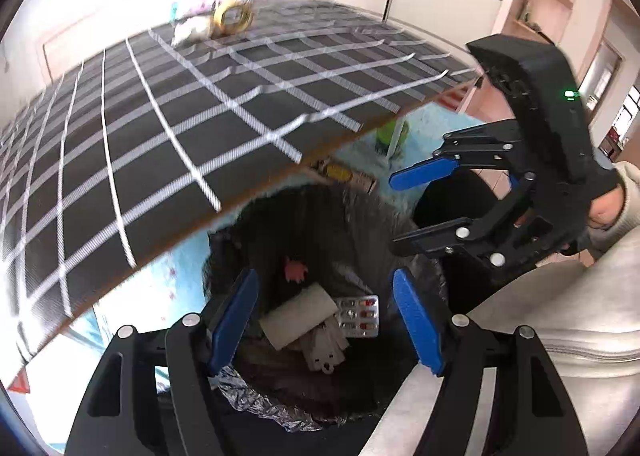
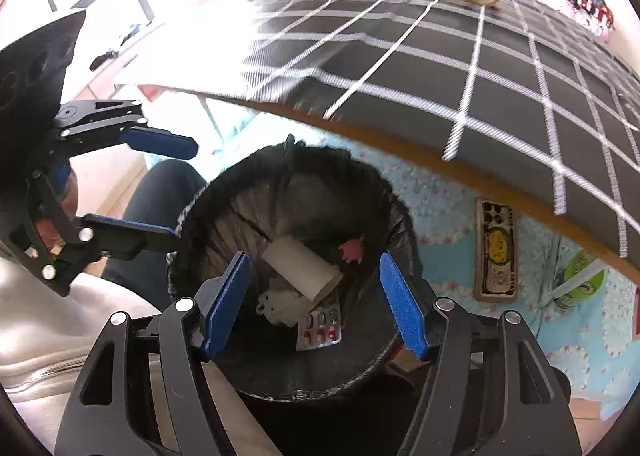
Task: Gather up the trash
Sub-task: 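Move both grippers back over the bed toward the tissue and tape roll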
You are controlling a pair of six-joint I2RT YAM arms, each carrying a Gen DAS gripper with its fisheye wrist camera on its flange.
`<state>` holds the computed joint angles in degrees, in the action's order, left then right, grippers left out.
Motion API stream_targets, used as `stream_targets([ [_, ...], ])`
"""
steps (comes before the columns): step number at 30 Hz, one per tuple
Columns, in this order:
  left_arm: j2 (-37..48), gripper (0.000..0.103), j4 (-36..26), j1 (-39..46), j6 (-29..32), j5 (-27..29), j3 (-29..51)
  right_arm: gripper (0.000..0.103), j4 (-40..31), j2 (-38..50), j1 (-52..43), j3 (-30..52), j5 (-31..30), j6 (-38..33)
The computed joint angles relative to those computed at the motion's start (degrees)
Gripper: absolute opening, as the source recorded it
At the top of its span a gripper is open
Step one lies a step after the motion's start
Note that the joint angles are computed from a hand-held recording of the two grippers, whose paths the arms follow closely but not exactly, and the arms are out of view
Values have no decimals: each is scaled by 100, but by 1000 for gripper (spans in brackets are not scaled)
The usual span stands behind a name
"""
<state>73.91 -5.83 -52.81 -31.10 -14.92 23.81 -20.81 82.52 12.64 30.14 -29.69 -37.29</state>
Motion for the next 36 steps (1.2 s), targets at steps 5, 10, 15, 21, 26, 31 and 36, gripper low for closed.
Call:
stream_targets([
  [5,-474,67,-421,-96,91,-117,150,67,-354,-375,-235,123,-170,-115],
  [10,-1078,67,-819,-149,166,-197,313,67,-859,-836,-422,337,-391,-235],
  [15,-1457,67,-1007,127,202,-107,423,67,-1269,-865,-713,653,-864,-354],
  [21,-1365,67,-1129,627,759,2,738,67,-1415,-987,-859,962,-994,-372],
  [26,-1176,67,-1213,1077,1205,156,1013,67,-1162,-800,-829,1252,-999,-206],
  [31,-866,67,-1102,1584,1640,414,1272,67,-924,-510,-817,1517,-978,-39],
  [36,-576,67,-985,2052,2008,646,1523,67,-699,-272,-689,1822,-870,192],
])
